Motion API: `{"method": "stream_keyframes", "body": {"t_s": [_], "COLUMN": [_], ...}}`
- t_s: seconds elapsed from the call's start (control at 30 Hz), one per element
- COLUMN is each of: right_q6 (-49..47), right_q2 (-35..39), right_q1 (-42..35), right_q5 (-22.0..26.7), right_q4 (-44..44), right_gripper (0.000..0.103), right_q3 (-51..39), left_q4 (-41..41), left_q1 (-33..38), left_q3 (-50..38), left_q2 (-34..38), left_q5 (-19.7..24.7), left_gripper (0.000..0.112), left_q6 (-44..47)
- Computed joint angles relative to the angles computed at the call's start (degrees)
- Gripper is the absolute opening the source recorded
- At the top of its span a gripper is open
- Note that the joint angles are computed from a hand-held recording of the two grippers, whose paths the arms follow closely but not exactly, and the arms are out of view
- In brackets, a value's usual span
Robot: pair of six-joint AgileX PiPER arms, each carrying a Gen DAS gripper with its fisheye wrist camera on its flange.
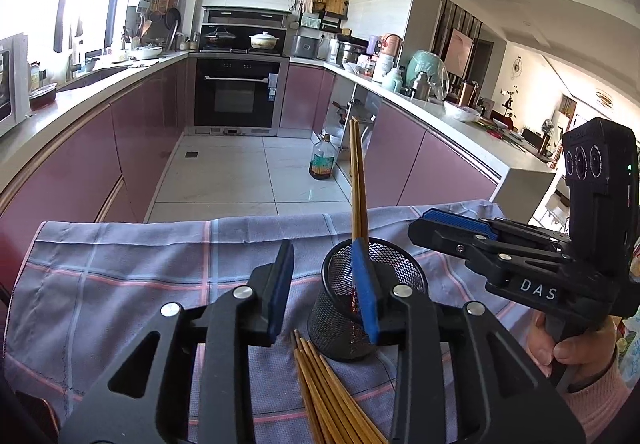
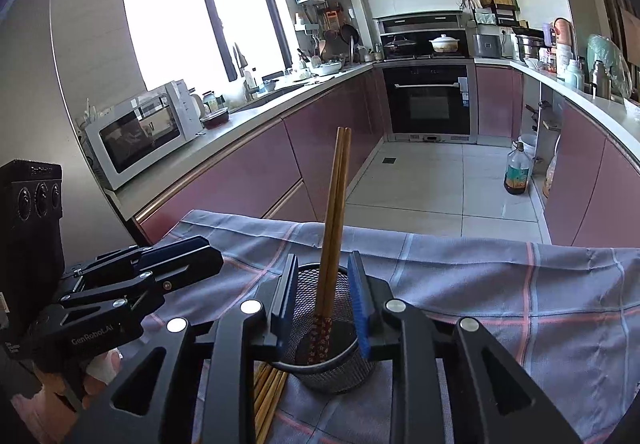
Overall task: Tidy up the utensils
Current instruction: 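Lower the right tool's chopstick into the cup and open while the left tool releases its own, then move both open tools back down to the chopstick pile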
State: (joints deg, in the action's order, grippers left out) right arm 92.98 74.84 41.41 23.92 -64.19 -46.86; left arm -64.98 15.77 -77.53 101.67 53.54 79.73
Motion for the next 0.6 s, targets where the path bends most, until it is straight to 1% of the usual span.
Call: {"method": "stream_keyframes", "body": {"t_s": [0.07,0.13,0.23,0.27,0.37,0.43,0.53,0.6], "right_q6": [2.47,5.49,6.83,6.97,8.04,8.54,10.98,13.20], "right_q2": [-1.31,-2.80,-4.12,-4.44,-4.47,-4.31,-3.24,-2.65], "right_q1": [1.76,4.02,8.08,9.47,13.07,14.19,16.24,16.54], "right_q5": [1.06,2.24,4.39,4.78,5.81,5.09,5.30,4.26], "right_q4": [-2.58,-5.14,-6.32,-6.28,-6.20,-5.66,-5.67,-6.16], "right_gripper": [0.031,0.032,0.034,0.036,0.036,0.036,0.036,0.036], "right_q3": [1.02,2.34,3.57,4.05,5.46,6.68,8.21,9.53], "left_q4": [-1.81,-3.26,-4.21,-4.67,-4.41,-3.78,-2.82,-1.84], "left_q1": [1.28,2.81,5.17,5.97,8.32,9.50,11.78,13.08], "left_q3": [2.07,4.24,7.59,8.59,11.31,13.04,15.30,16.36], "left_q2": [-1.47,-2.99,-5.55,-6.00,-7.40,-8.18,-8.12,-7.75], "left_q5": [-0.34,0.16,0.46,0.65,1.57,1.78,1.97,2.47], "left_gripper": [0.038,0.045,0.046,0.047,0.048,0.048,0.048,0.048], "left_q6": [2.38,4.99,8.38,9.65,12.13,12.65,14.01,14.19]}}
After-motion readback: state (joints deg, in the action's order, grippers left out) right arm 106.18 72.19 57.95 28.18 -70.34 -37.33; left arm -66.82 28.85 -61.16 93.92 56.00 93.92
